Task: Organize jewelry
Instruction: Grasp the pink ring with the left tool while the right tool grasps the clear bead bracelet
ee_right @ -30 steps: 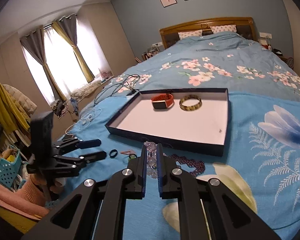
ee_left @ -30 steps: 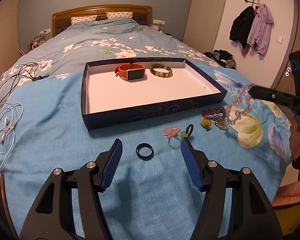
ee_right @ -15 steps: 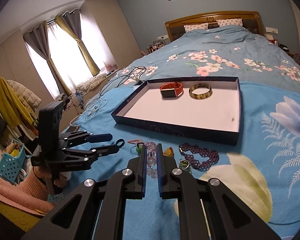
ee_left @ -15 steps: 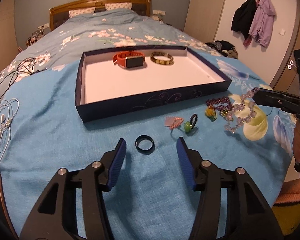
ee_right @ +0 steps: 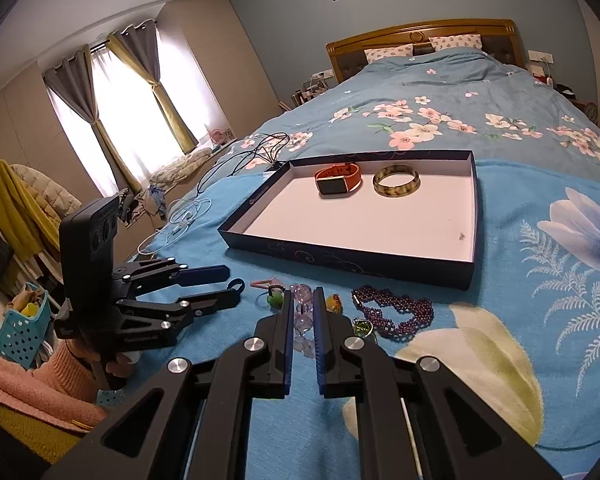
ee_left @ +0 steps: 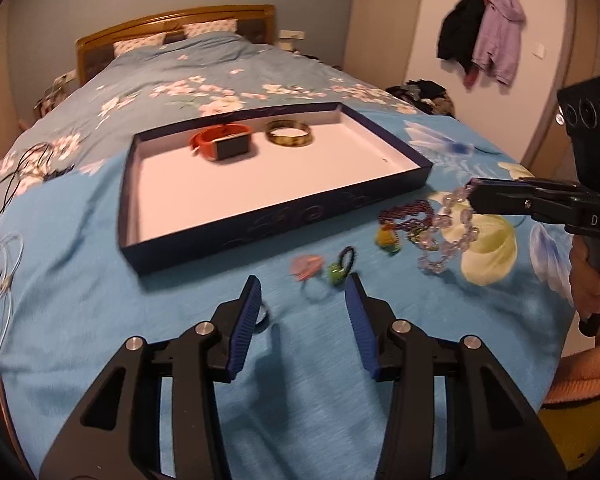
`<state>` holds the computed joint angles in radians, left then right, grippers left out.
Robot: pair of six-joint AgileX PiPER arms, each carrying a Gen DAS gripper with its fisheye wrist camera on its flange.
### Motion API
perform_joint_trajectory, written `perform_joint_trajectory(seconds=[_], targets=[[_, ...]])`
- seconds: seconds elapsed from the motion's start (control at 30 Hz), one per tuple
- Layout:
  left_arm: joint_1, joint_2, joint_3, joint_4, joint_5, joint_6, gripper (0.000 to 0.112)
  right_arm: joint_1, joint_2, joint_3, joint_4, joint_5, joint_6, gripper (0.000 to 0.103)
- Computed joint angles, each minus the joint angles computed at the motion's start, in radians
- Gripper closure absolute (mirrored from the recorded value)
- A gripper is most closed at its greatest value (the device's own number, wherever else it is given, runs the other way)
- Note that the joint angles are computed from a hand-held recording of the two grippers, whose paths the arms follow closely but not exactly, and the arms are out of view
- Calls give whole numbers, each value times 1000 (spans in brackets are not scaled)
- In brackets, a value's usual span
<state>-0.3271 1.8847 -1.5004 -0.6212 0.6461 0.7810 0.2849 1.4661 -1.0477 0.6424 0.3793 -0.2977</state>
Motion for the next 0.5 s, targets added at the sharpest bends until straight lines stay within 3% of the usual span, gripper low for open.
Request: perform_joint_trajectory(seconds=[0.07,0.27,0.43,0.5], targets=[[-26,23,-30,67,-14,-57,72,0,-1,4,6,1,-5,95],[-30,109,-161,145,69,-162,89,-11,4,5,49,9,-42,95],[-27,162,-238,152,117,-180,90,-22,17,1,84,14,-75,95],[-31,183,-272,160,135,-189,103,-21,18,-5,75,15,-71,95]])
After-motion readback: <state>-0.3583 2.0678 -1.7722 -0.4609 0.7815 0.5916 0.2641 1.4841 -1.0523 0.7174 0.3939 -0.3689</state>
